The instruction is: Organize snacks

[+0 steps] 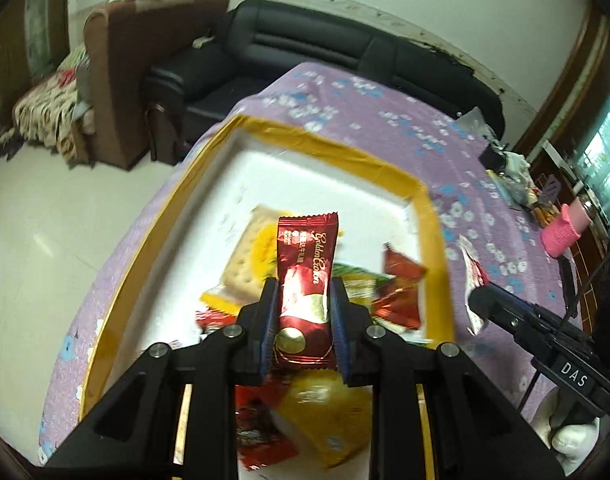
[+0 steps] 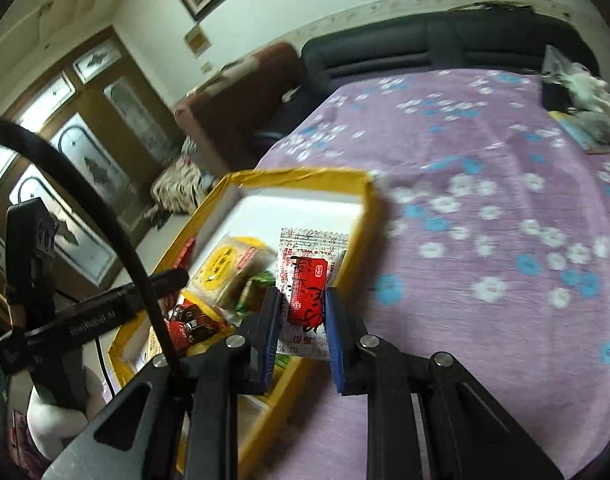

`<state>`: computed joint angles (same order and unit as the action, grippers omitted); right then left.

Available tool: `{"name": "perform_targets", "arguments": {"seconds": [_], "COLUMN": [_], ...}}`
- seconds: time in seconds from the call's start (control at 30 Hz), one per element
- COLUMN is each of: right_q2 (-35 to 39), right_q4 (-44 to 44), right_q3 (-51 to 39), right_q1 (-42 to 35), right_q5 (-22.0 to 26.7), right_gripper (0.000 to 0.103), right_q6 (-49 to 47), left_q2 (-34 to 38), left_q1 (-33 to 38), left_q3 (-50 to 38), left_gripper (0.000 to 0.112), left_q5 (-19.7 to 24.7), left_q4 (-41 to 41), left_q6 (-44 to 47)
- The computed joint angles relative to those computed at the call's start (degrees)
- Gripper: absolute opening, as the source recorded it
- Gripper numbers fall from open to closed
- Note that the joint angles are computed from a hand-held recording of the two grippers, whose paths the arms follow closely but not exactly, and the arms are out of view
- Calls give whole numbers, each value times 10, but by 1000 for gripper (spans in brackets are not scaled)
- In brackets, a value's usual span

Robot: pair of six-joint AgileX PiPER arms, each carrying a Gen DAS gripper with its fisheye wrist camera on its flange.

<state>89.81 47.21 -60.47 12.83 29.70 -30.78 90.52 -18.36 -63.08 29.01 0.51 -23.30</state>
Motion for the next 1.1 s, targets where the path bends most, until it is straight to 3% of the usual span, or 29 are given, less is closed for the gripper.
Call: {"name": "perform_targets", "arguments": {"seconds": [0.17, 0.3, 0.43, 0.57, 0.7, 0.83, 0.9, 1.1], "right_q2": [75, 120, 110, 56, -16, -108, -148, -279], "right_q4": [-107, -155, -144, -148, -144, -157, -212, -338], "right_q3": [-86, -136, -120, -74, -19, 48, 75, 153], "right_q1": [55, 74, 76, 77, 72, 72, 82, 87], "right_q5": [-3, 3, -12, -40, -70, -100, -118, -135], "right_gripper": [20, 24, 25, 25, 28, 30, 33, 39], "right_q6": [114, 171, 162, 153, 144, 158, 207, 325], "left_q2": [4, -6, -30, -69, -120, -171, -190, -238], "left_q1": [34, 43, 32, 6, -46, -137, -180, -298], "left_q3": [15, 23, 33, 47, 66, 79, 81, 83], "left_gripper": [31, 63, 73, 80, 89, 97, 100, 103], "left_q5": [-10, -16, -22, -23, -8, 68, 109, 200], "left_q4": [-59, -88, -65, 16, 174, 375, 434, 524], "left_q6": [53, 74, 52, -33, -195, -399, -461, -575]}}
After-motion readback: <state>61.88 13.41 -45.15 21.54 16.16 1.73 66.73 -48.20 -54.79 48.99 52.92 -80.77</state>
